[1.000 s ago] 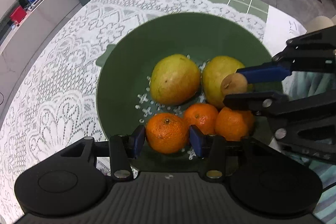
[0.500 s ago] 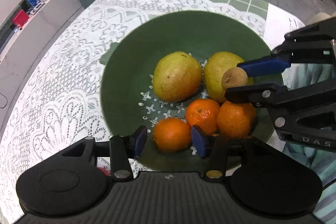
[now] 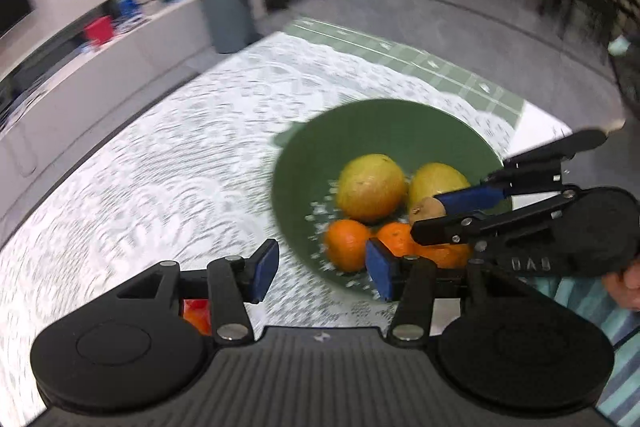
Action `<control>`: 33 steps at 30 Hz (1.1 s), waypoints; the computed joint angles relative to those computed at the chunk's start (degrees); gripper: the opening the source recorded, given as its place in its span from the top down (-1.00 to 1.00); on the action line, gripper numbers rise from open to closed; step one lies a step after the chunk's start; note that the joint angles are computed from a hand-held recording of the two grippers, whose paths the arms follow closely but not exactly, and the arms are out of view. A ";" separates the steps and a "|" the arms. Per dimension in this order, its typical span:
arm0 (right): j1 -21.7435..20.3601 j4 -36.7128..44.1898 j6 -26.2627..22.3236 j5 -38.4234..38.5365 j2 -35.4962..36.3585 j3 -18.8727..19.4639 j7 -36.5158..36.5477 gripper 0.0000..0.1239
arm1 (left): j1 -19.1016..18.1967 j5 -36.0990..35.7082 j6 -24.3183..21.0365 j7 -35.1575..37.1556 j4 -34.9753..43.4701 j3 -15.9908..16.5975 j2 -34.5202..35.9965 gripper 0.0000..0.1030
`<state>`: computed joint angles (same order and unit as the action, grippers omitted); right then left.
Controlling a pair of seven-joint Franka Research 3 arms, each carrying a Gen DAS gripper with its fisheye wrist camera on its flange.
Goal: Organize fruits
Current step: 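Open the left tool to drop the orange while the right tool releases the kiwi, then withdraw both open tools from the colander toward the remaining fruit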
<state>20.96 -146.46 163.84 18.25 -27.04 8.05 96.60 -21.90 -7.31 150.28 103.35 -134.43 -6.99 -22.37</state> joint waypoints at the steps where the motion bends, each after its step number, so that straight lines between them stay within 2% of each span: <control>1: 1.18 0.24 0.09 1.33 0.39 -1.12 -0.68 0.61 | 0.74 -0.03 0.53 -1.72 -1.12 -0.16 -1.29 -0.15; 9: 5.28 1.63 -1.24 9.14 2.07 -4.27 -4.48 0.61 | 6.03 4.82 6.16 -17.53 -11.05 -1.34 -11.05 -0.16; 13: 8.75 1.90 -1.37 16.15 2.29 -6.78 -9.35 0.61 | 4.79 5.51 6.58 -21.43 -14.58 1.37 -13.71 -0.16; 16: 5.96 2.32 -2.52 13.74 2.58 -3.61 -7.91 0.60 | 4.36 5.74 6.27 -22.73 -16.52 2.70 -14.96 -0.16; 24: 5.61 2.17 -2.06 14.76 2.66 -2.87 -7.02 0.58 | 2.90 5.10 6.79 -23.21 -20.14 5.28 -18.48 -0.16; 28: 5.75 0.95 1.08 14.90 1.58 -2.26 -6.15 0.57 | 2.24 4.73 9.24 -23.01 -21.88 6.45 -19.75 -0.16; 31: 3.01 -0.17 3.97 11.02 0.26 1.42 -1.69 0.43 | 1.49 4.29 11.36 -22.72 -23.12 7.43 -20.59 -0.16; 33: 0.13 -0.61 5.63 6.53 -0.68 5.28 2.66 0.42 | 1.31 4.24 12.28 -22.93 -23.51 7.65 -20.86 -0.16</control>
